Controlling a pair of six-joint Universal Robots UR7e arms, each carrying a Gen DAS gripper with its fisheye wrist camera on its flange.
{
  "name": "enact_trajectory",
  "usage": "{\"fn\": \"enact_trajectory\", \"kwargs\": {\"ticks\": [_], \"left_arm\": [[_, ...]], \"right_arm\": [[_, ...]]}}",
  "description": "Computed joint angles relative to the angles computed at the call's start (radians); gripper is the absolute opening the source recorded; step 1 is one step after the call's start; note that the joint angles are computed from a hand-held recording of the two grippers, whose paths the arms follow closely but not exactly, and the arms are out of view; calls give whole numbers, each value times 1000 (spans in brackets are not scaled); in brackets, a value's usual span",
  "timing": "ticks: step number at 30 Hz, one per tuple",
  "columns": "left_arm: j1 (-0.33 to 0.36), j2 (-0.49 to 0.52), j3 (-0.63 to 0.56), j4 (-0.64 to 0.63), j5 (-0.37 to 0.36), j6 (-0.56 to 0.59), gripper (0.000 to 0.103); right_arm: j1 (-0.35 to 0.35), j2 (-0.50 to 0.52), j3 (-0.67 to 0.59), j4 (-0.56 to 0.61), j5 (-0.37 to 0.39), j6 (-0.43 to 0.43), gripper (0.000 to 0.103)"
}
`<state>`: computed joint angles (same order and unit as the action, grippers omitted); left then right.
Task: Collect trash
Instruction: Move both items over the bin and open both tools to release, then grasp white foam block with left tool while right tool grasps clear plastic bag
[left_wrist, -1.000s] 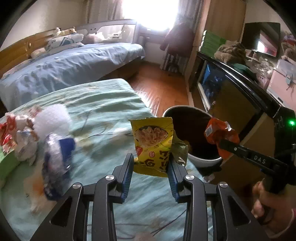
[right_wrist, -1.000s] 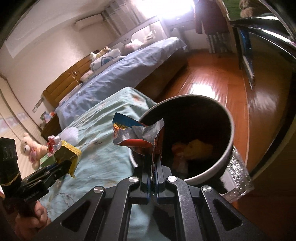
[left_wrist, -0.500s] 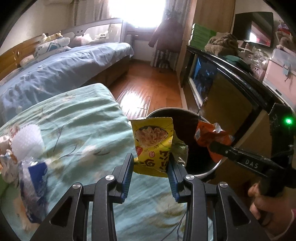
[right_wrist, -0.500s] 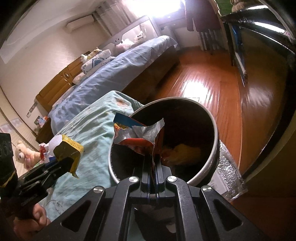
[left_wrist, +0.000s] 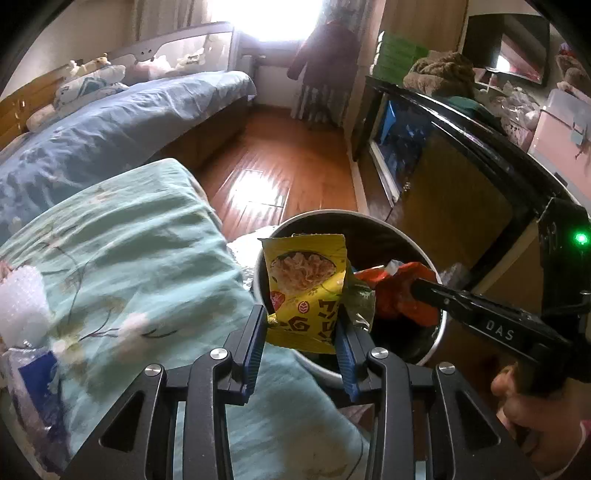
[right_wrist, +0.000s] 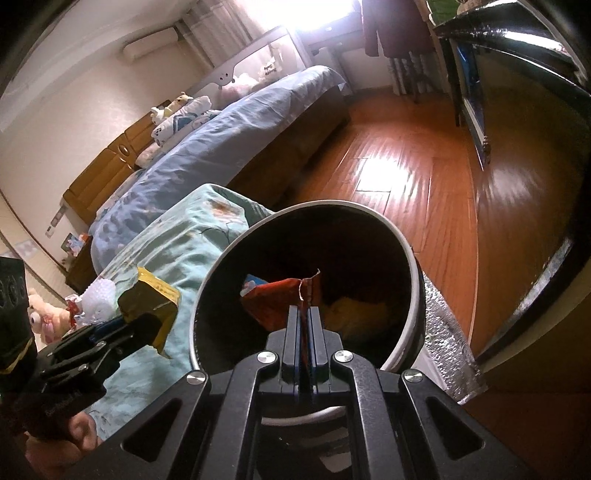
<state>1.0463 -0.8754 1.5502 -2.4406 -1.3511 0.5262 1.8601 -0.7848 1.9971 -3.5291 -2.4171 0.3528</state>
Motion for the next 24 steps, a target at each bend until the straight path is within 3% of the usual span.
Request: {"fn": "enact_trajectory", "kwargs": {"ticks": [5,6,10,12,14,16,18,20,24], "left_arm": [[-10,19,-5,0,7,9,36],[-10,24,-11,4,9,10,39],[-11,34,-22,13,17,3,56],[-11,29,-17,8,17,-3,59],[-4,15,-10,12,7,-9,59],[3,1,-4,20,-3,-16,62],[13,-25,14,19,-12,-25,63],[21,-52,40,2,-10,-21,65],[51,-114,85,-14,-25,-29,69]], "right_arm": [[-3,-2,-8,9,-14,-3,3],[-2,-2,-8,7,-20,-2,9],[-2,-5,-6,-4,-30,14,13],[1,-4,-5,-16,-38,16,30],[9,0,-3,-37,-44,11,42],[20,6,-5,-46,-55,8,46],[28,12,-8,-52,-52,8,63],[42,25,-13,-72,-53,4,71],[64,44,-29,-71,-44,3,76]]}}
